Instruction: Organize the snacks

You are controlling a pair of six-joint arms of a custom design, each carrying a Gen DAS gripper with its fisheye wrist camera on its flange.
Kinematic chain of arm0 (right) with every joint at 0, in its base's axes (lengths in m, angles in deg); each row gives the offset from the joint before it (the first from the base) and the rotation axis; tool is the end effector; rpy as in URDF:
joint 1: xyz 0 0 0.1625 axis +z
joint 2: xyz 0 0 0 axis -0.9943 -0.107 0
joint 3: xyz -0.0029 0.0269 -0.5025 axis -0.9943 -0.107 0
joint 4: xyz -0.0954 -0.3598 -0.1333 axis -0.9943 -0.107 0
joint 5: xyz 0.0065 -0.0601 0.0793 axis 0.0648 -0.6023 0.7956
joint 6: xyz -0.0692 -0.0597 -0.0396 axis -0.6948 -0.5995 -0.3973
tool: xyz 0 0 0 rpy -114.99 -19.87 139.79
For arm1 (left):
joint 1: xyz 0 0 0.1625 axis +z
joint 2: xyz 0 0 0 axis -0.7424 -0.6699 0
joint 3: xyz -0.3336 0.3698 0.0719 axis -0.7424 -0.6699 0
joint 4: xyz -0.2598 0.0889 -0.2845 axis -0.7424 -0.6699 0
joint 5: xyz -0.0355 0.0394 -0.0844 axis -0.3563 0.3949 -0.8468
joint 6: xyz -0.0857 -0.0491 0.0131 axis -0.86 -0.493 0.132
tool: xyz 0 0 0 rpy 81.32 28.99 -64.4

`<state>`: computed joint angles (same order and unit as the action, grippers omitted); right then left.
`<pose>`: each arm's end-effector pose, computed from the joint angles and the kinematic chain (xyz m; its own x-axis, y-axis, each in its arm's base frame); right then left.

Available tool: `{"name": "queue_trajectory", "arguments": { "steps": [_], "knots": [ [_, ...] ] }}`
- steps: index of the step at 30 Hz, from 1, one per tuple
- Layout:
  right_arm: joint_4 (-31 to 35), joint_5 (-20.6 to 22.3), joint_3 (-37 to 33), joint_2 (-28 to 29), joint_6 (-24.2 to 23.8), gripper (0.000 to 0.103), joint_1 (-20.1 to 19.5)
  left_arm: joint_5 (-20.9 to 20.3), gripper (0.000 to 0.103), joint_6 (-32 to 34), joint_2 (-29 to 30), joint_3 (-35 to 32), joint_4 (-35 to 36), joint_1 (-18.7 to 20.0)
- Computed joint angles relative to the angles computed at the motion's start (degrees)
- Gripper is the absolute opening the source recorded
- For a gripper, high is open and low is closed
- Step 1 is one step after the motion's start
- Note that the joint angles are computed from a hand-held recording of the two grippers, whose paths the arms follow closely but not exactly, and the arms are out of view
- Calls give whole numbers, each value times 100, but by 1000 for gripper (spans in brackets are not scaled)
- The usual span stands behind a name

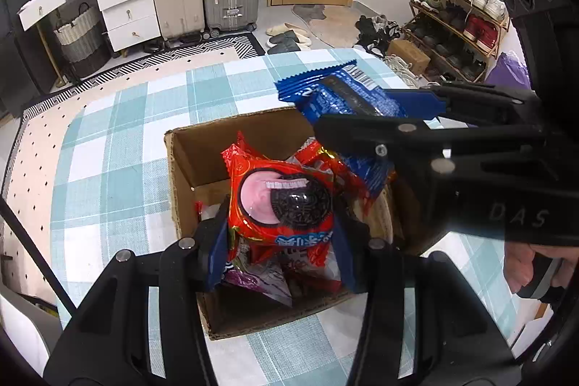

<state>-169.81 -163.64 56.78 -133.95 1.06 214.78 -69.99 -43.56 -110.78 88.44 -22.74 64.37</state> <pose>0.3962 -0.3355 0.1056 -0.8155 -0.3279 0.4768 -0.5108 0.7951 -0.3269 -0.1050 -0.2285 0.3285 -0.7050 0.4365 -0.5589 0.6251 0.7547 -0.1991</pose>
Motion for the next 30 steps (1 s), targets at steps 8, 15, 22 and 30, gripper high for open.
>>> {"name": "queue_trajectory", "arguments": {
  "steps": [8, 15, 22, 30],
  "knots": [
    [-45, -40, 27, 10, 26, 47, 8, 22, 51, -114, -25, -33, 176, -84],
    [-256, -164, 156, -50, 86, 55, 46, 118, 73, -544, -197, -129, 586, -268],
    [-258, -257, 273, -269, 194, 56, 200, 115, 79, -1420, -529, -425, 1569, -1012],
    [-168, -628, 304, -457, 272, 59, 559, -31, 79, -2960, -805, -809, 3096, -2372]
  ]
}}
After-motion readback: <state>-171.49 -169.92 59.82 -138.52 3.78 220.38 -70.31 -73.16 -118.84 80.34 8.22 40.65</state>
